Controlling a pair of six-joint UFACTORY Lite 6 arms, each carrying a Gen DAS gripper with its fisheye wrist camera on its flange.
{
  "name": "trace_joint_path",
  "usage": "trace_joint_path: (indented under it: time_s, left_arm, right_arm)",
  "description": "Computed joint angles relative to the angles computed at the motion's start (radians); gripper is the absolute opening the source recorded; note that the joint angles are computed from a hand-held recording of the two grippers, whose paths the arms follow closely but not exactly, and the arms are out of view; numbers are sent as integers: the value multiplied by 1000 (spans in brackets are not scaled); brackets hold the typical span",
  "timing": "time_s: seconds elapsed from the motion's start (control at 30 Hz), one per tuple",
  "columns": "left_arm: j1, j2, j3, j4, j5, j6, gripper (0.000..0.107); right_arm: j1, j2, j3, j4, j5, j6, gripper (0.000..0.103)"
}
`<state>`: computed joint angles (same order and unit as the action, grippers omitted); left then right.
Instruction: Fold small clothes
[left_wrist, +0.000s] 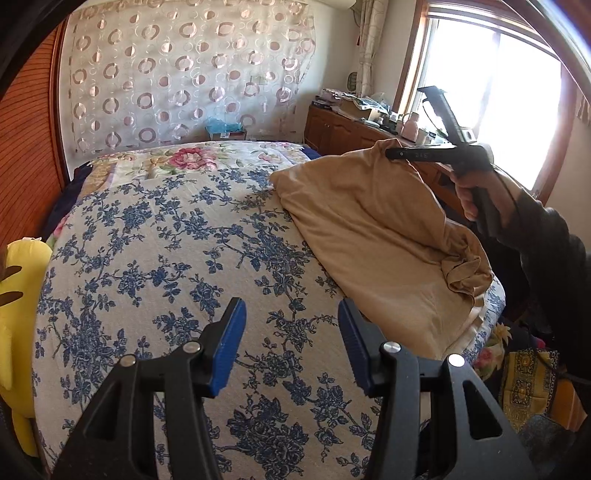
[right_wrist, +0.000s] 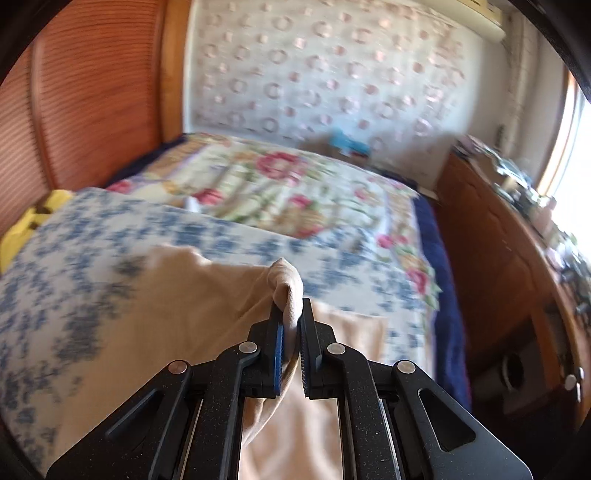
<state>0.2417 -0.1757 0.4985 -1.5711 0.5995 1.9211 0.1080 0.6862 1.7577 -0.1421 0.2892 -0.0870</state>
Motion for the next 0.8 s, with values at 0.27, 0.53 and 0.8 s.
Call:
trace_joint_path:
  time_s: [0.27, 0.53, 0.8]
  left_arm:
    - [-16, 13, -6, -16, -9, 18, 51]
    - [-43, 4, -9, -20, -19, 10, 51]
    - [-102, -22, -24, -48, -50, 10, 51]
  right_arm:
    - [-44, 253, 296, -321, 134, 271, 5]
    - [-50, 215, 228, -427, 147, 372, 24]
    - [-88, -101, -169, -228, -44, 204, 45]
